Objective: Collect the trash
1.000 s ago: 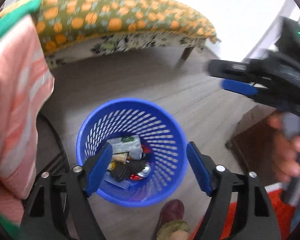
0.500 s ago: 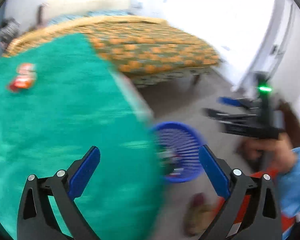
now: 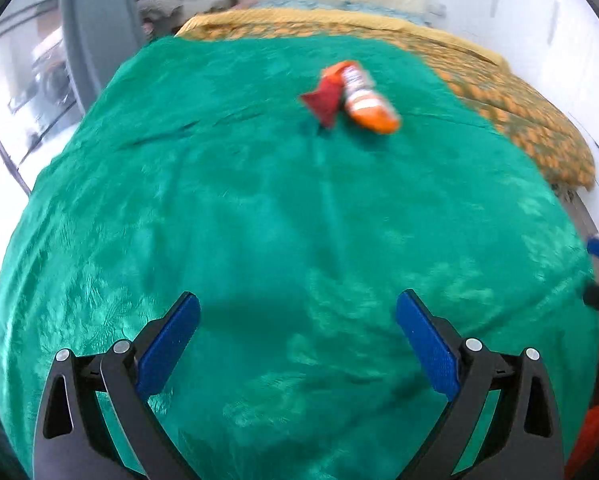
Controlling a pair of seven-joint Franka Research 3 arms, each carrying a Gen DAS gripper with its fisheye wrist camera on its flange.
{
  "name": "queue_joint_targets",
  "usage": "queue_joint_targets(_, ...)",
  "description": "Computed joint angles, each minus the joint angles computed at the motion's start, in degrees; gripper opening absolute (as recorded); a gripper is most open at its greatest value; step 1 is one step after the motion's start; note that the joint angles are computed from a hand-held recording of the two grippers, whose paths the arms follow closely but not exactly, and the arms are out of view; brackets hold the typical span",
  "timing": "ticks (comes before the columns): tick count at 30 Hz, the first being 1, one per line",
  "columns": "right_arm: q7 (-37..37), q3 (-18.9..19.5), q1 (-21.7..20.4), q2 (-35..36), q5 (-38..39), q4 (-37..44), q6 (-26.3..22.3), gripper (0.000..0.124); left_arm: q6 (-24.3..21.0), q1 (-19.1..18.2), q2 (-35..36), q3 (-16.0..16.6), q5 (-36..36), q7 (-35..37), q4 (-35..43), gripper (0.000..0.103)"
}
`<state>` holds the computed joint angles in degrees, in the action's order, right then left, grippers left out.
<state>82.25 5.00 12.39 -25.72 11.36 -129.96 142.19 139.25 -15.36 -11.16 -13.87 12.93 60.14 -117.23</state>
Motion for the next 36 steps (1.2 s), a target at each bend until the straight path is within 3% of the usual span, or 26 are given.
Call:
queue_joint_targets(2, 0.38, 1.43, 0.34, 7.13, -1.39, 6.40, 0.83, 0.080, 1.14, 0.16, -0.83, 0.33, 0.01, 0.34, -0.70, 0.097)
queue_joint_targets(3, 0.87, 1.86, 0.56, 10.06, -2.23, 9.39, 0.69, 0.080, -0.39, 0.24, -0.37, -0.10, 0.93, 0.23, -0.04, 0.097)
queue_joint_targets(7, 3.92, 2.31, 2.42, 24.39, -5.43, 24.58, -1.16, 0.068, -1.17, 0.16, 1.27, -0.30, 1.88, 0.19, 1.37, 0.097)
queue_joint_targets(11, 7.58, 0.87, 5.24, 34.21, -6.50, 36.61, -3.11, 0.068, -1.50, -0.07, 1.31, -0.74, 2.65, -1.05, 1.45, 0.098)
queue_joint_targets(15, 13.85, -1.67, 8.27, 41.57, -12.28, 46.10, -6.94, 0.068, -1.35, -0.18, 1.29, -0.57, 2.59, -1.06, 1.33, 0.098)
queue_joint_targets(16, 14.57, -2.00, 8.46, 42.41, -12.14, 47.20, -7.61, 0.066, -1.28, -0.20, 1.34, -0.52, 2.51, -1.02, 1.37, 0.098)
queue_joint_targets(17, 14.82, -2.09, 8.22, 42.97, -11.03, 47.82, -7.76, 0.054, -1.25, -0.21, 1.38, -0.50, 2.50, -1.00, 1.39, 0.098)
queue_joint_targets(18, 14.50, -2.03, 7.80, 42.54, -9.64, 47.04, -6.99, 0.046, -1.18, -0.21, 1.32, -0.48, 2.49, -0.98, 1.29, 0.098)
queue_joint_targets(22, 13.42, -2.35, 7.05, 38.53, -8.48, 41.91, -4.46, 0.046, -1.21, -0.22, 1.30, -0.47, 2.50, -0.98, 1.28, 0.098)
queue_joint_targets(26, 9.38, -2.05, 5.19, 30.53, -5.76, 33.72, -5.04, 0.046, -1.24, -0.22, 1.30, -0.47, 2.53, -1.00, 1.29, 0.098)
queue_joint_targets(32, 5.62, -1.48, 3.09, 17.30, -8.78, 20.48, -9.94, 0.046, -1.23, -0.16, 1.40, -0.40, 2.56, -0.88, 1.37, 0.098)
queue_joint_targets(36, 6.81, 0.22, 1.53, 11.73, -11.14, 11.86, -6.89, 0.049, -1.19, -0.15, 1.36, -0.39, 2.47, -0.79, 1.34, 0.098)
